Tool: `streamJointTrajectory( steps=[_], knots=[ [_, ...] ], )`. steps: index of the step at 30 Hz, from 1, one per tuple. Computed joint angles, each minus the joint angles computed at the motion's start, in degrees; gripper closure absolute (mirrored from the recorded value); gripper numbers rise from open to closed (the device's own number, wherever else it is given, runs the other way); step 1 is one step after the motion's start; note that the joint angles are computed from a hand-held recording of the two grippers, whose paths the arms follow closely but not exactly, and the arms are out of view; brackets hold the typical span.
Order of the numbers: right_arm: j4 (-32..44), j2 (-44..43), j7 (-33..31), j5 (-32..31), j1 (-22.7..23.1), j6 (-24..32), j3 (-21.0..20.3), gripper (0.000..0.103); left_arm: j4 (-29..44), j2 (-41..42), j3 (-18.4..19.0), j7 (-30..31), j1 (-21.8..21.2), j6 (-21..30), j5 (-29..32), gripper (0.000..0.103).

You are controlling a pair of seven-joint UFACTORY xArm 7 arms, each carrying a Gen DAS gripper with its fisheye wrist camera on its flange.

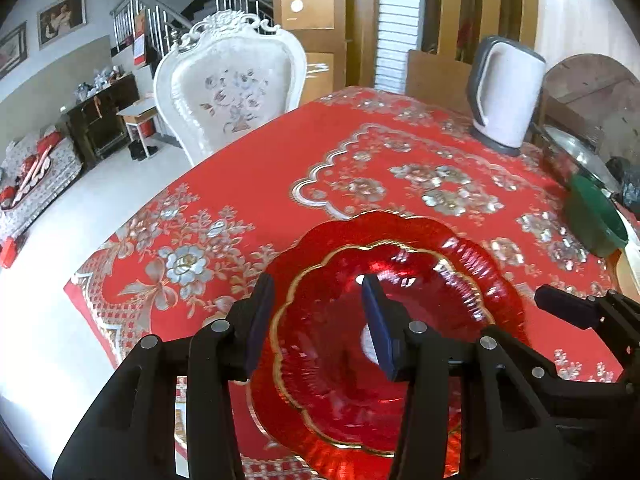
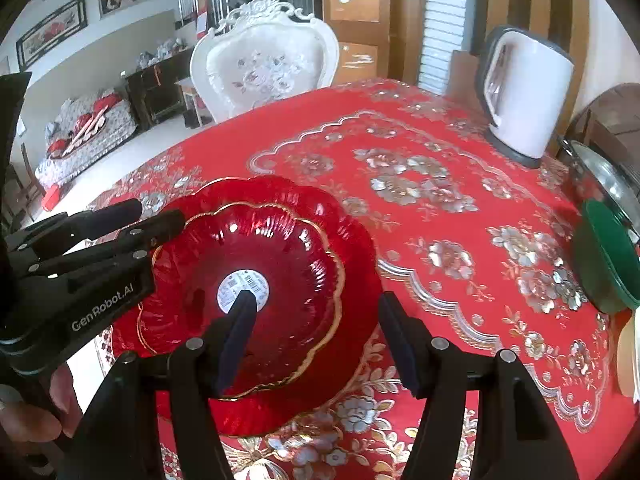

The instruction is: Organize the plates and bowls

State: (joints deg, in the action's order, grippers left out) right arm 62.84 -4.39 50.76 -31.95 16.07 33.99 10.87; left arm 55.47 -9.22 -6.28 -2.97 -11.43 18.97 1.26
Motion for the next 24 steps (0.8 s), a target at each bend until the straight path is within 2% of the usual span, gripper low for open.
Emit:
streamJointTrajectory(
  steps=[4,7,8,24],
  knots=[
    [-1.70,-2.16,1.04,0.01,-0.83,-0.06,-0.18,0.037,0.56,-0.28,-0.53,0.82,-1.28,0.16,-0.99,0.057],
    [-3.46,-4.13,2.07,-0.15,-1.94,-0.45,-0.11,0.035,0.74,-0.55,-0.52,2.35,-2.65,0.18,-3.02,0.044],
    [-4.10,-4.80,2.25,0.16,-2.33,-0.60,-0.10,0.035,0.67,-0.68,-0.74,2.41,-2.91,-0.16,-3.17,0.043],
    [-14.81,-16.66,3.08,4.97,-9.20,-0.34,1.18,0.034,4.11,-0.45,-2.54,7.49,-8.84,3.34,-8.70,0.043]
  ],
)
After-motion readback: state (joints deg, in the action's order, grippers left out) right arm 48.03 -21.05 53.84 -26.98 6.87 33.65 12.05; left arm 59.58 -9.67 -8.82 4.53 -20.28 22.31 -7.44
